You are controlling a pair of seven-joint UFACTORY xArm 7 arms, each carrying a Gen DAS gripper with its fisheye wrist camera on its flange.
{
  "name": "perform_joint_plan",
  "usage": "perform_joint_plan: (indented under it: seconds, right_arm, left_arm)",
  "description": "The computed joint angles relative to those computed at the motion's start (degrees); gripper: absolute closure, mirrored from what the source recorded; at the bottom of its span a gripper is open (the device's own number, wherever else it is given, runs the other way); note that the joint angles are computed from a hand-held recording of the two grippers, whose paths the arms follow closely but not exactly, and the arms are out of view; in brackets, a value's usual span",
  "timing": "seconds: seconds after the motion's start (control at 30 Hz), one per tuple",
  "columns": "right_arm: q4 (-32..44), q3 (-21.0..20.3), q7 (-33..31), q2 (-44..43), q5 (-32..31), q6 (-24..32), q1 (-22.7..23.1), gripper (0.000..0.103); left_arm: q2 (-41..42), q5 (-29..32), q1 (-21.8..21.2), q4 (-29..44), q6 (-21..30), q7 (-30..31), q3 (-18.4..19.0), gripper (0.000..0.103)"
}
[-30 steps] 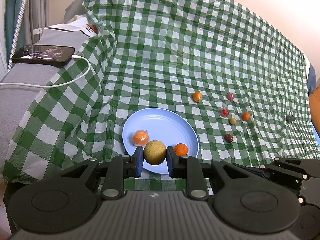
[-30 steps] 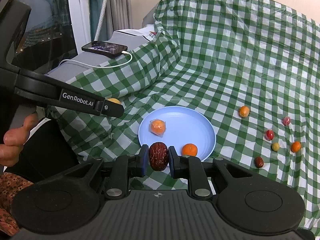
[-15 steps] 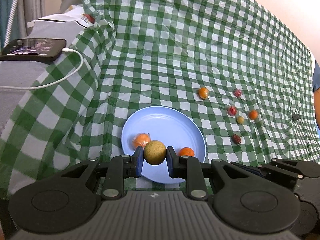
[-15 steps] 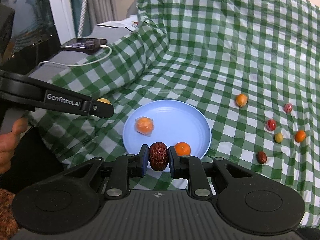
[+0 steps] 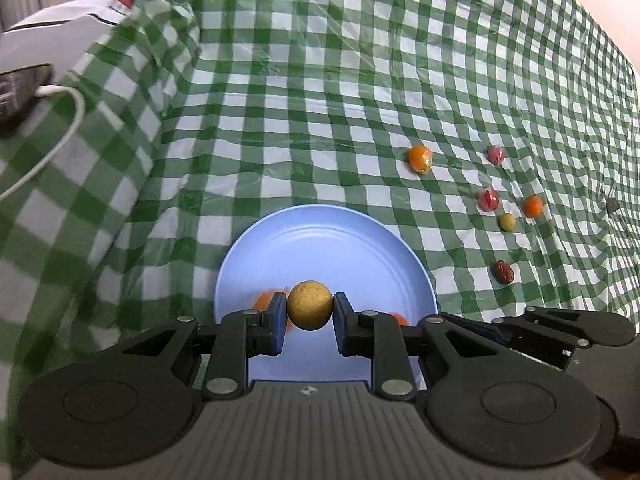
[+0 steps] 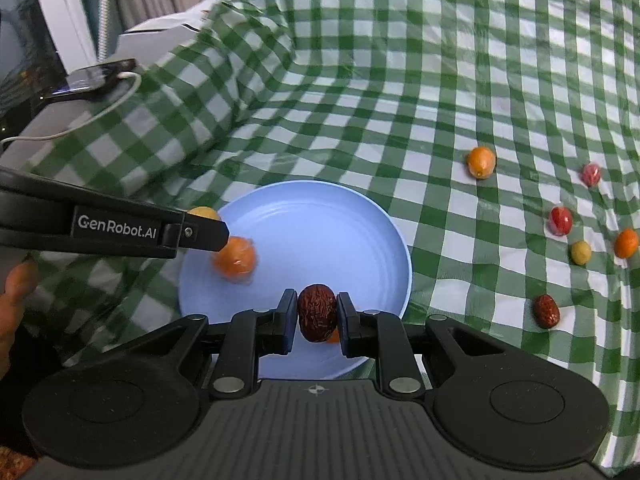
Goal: Organize fruits
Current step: 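Carry the date and yellow tomato to the blue plate and release both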
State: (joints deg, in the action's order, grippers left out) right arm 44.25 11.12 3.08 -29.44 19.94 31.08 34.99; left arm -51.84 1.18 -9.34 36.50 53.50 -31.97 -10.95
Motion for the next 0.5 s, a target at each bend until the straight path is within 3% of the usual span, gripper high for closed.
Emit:
perform_joint_plan:
  seconds: [0.3, 0.37, 0.43, 0.5]
  right_arm:
    - [2.39, -0.09, -1.8, 5.98, -0.25, -1.01, -0.8, 0.081]
    - [3.06, -0.4, -3.07, 6.94, 0.25, -0.75, -0.48, 0.081]
    - [3.74, -0.6, -4.06, 7.49, 0.94, -0.33, -0.32, 0.075]
    - [4.1, -0.44, -4.17, 7.14, 1.21, 0.19, -0.64, 0.056]
  left_arm:
    - [7.07, 1.35, 0.64, 0.61, -4.51, 2.25, 1.14, 0.076]
    - [6.85, 1.82, 0.48, -0.08, -6.33, 3.21, 1.32, 0.064]
    - [5.87, 2.84, 1.45, -0.54, -7.5, 2.3, 0.36, 0.017]
    - [3.94, 3.69, 2.12, -1.07, -8.24, 1.14, -0.4, 0.007]
